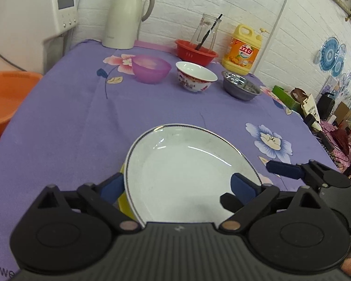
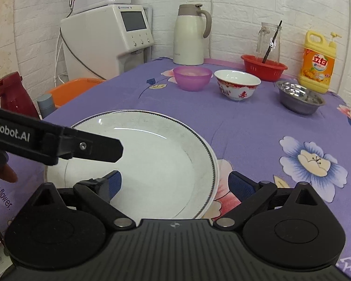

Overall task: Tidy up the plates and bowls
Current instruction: 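Lift the blue-rimmed plate with both tools and carry it toward the plate stack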

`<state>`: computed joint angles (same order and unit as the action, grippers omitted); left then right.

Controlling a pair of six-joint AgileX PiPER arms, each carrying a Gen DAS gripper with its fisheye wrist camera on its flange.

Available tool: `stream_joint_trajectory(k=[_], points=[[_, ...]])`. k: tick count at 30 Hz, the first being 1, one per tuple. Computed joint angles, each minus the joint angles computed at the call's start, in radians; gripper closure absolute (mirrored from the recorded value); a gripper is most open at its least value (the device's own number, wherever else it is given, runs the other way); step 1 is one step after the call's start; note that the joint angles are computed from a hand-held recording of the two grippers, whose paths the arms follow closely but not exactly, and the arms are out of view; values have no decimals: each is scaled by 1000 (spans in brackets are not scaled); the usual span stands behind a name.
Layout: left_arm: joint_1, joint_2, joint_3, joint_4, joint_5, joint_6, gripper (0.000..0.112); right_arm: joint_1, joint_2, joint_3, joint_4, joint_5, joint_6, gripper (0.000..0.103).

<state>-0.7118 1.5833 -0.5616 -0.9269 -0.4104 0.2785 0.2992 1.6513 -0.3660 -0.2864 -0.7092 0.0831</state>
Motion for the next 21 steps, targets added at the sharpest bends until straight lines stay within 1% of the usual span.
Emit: stream_joint_trajectory(k=[2,3,5,7,13,17,21], points=[[0,-15,16,26,-24,-5,16,-10,-12,10,2,-19,-8,0],[-7,-20,14,-2,-33,21,16,-21,-15,12,-7,-23,2,0],[-20,-24,8,-30,-57,54,16,-52,-14,3,-59,-16,52,0],[-27,-19,-9,-45,-64,81,16,-84,-9,-5,-112,-8,112,0],[-28,25,-76,-65,-39,123,15,-217,-5,-20,-302,-17,302,0],[-33,48,-112,-74,-24,135,15,-311,10,-27,-372,-52,379,0],[-48,81,-172,-165,-13,245,15,-392,36,-43,-417,-71,446,0]])
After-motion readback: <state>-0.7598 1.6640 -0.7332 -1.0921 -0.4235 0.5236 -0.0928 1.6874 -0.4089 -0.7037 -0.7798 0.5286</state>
